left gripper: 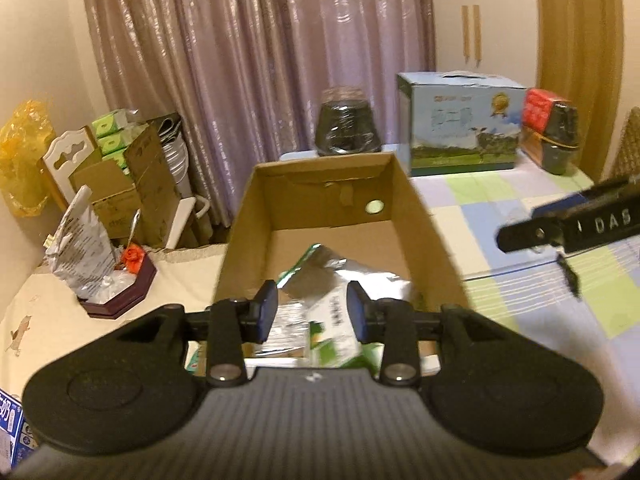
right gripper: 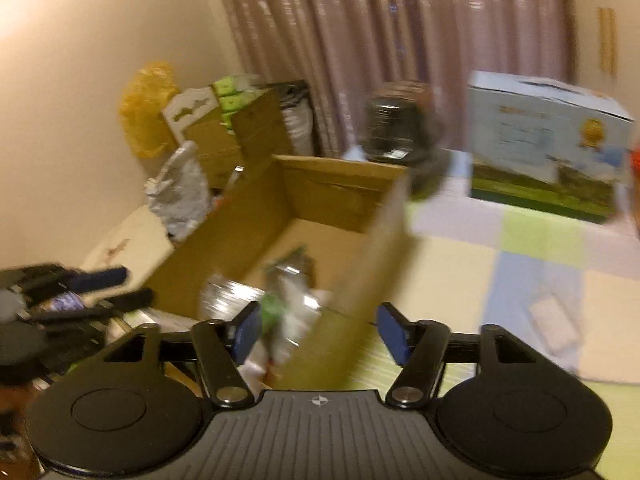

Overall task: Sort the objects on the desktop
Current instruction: 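Open the left tool to drop the white box in while the right tool drops the green box, then move both tools back over the table toward the cable and clear container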

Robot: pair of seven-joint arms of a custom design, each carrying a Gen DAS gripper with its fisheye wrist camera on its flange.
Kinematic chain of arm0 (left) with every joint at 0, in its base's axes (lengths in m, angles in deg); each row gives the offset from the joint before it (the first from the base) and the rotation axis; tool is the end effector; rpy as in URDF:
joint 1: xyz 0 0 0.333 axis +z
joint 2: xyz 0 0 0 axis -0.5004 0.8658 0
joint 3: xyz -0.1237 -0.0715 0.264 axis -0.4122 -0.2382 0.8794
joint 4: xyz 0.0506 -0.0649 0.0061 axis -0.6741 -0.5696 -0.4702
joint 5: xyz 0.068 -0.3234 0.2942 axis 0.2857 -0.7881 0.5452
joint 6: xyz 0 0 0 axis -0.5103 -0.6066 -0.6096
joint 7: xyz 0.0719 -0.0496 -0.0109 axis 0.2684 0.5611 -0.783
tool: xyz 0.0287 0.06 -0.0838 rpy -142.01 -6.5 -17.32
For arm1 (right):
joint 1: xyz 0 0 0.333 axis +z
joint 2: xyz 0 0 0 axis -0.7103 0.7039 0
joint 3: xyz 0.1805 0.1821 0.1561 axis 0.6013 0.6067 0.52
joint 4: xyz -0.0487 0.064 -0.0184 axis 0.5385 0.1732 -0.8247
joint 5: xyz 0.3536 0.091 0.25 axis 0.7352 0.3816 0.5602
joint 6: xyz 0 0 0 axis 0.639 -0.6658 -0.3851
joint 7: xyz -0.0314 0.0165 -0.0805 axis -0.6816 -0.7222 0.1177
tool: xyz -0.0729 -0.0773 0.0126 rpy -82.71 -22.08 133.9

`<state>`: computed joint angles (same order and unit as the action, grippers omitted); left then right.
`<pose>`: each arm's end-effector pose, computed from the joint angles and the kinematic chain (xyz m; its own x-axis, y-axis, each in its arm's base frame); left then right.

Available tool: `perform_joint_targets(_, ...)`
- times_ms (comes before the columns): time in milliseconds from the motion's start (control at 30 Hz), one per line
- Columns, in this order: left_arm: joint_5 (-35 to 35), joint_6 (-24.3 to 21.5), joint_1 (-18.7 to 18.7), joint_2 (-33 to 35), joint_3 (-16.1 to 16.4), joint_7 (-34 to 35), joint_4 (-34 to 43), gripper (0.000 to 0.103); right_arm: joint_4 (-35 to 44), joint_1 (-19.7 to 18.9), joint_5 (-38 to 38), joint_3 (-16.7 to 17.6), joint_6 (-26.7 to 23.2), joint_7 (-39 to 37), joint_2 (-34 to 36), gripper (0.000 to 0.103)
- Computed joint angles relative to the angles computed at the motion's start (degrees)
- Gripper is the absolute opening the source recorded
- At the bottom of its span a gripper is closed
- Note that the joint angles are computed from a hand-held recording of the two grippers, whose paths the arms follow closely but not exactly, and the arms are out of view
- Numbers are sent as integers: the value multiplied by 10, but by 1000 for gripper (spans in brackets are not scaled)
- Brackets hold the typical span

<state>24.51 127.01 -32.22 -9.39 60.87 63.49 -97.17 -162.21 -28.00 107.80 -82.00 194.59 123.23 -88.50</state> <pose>0.4032 -0.2008 0.4651 -0.0564 -0.9883 -0.1417 -0.5872 0.1476 -0.7959 0.4712 0.0668 0.4568 0.5454 -0.8065 -0.2282 -0.6505 -0.2356 -0.7221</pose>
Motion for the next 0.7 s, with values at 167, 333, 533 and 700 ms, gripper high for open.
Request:
perform_joint_targets(167, -12, -1, -34, 19, -16, 0, 27, 40, -25, -66, -56, -23, -12, 21, -26, 72)
perform_joint_targets(333, -8, 11, -56, 88, -42, -11, 85, 54, -31, -135, -102, -50, -29, 46, -31, 78)
perform_joint_targets(533, 36, 10, -72, 206, -71, -49, 182, 63, -13, -184, -124, -74, -35, 41, -14, 79)
perform_joint_targets(700, 106, -12, -92, 317, -77, -86, 274, 73, 5, -198, -113, -91, -31, 7, 6, 83)
